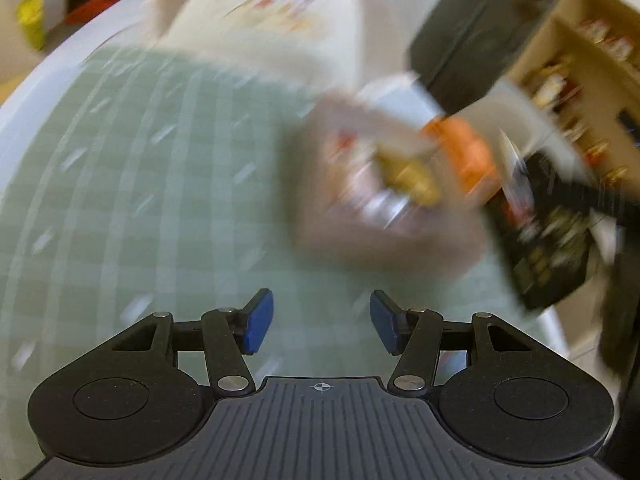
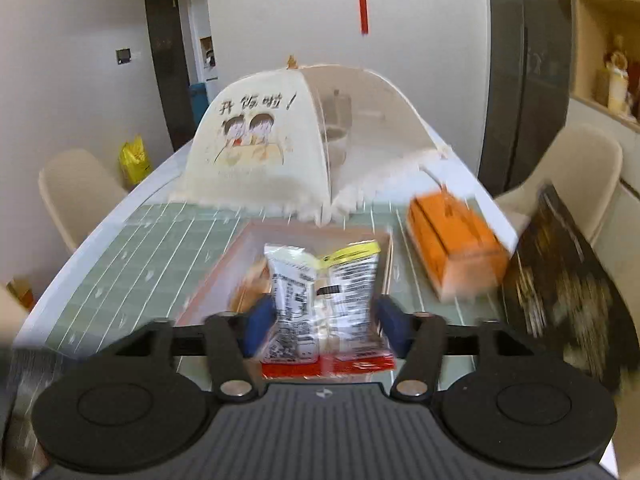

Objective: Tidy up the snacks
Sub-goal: 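Carry the cake packet to the pink box with left gripper while right carries the candy packet there, then grasp the red spicy snack bag with left gripper while right grasps the Peppa Pig packet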

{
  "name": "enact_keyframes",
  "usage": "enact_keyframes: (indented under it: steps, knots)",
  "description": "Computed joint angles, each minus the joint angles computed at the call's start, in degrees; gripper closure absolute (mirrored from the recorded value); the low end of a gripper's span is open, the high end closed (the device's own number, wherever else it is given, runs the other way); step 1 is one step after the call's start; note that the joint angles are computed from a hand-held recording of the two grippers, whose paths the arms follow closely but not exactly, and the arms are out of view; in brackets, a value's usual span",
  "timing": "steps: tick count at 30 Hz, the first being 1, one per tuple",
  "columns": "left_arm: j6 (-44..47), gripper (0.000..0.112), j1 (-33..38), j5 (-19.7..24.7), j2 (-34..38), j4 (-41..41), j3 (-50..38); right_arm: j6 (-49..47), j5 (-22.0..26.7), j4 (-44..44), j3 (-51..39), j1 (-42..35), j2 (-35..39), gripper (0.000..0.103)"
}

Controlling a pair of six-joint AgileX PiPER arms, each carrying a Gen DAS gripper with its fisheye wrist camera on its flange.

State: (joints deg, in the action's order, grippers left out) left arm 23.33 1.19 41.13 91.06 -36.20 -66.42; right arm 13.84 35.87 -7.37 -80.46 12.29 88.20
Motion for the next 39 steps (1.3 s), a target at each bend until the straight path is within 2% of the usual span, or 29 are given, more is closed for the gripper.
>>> enact_keyframes:
  steps: [1,3,5,7,11,15,20,22,26,29,33,37,39]
  knots:
    - [-0.36,0.053,1.78,0.59,-2.87,2.07,3.61,-0.42,1.39,0.65,-3.13,-0.53,2.47,0.027]
    - [-0.18,0.053,5.25,1.3,-7.69,3.77,9.37,-1.89,2.0,2.81,-3.52,-1.65,3.41,0.027]
    - [-0.16,0.053,10.19,2.93,-12.6,4.42,14.86,-5.19,0.26,5.56,1.71,-2.7,1.29,0.026]
    - [-0.54,0.054,14.29,3.97,-15.51,4.37,18.52,-6.9,0.63,6.11,6.52,-2.68,-0.02,0.026]
    - [-2.46,0.057,17.8,2.3,-17.57,3.98,22.81,-7.41,1.75,4.35,15.7,-1.27,-1.83,0.026]
    - [-4.51,0.057,14.22,-1.69,-15.4,4.44,22.03,-10.0,0.61,8.02,22.97,-0.9,-4.69,0.026]
    - [-6.88,0.054,6.1,-5.96,-10.11,5.93,17.71,-5.53,-1.44,3.57,28.04,2.79,-6.86,0.025]
    - [-6.64,0.054,3.01,-6.78,-7.4,4.52,15.71,-3.7,-1.85,0.65,29.72,5.37,-8.41,0.025]
    - [-3.49,0.055,-2.17,-7.79,-2.99,0.19,12.47,-2.84,-2.84,1.13,31.2,7.12,-9.52,0.028]
    - [0.73,0.055,-3.6,-7.08,-0.07,-4.73,10.3,-3.07,-3.27,2.83,30.93,9.0,-9.39,0.03]
    - [0.92,0.058,-2.31,-4.88,-1.02,-5.39,9.98,-3.85,-3.43,6.08,29.42,11.79,-8.64,0.031]
    - [4.56,0.058,1.98,-0.6,-2.94,-5.03,11.07,5.77,-2.93,-3.11,28.82,16.52,-9.81,0.03]
    - [7.66,0.058,4.92,1.17,-3.52,-6.37,12.19,5.65,-3.03,-2.78,28.95,17.37,-11.28,0.03]
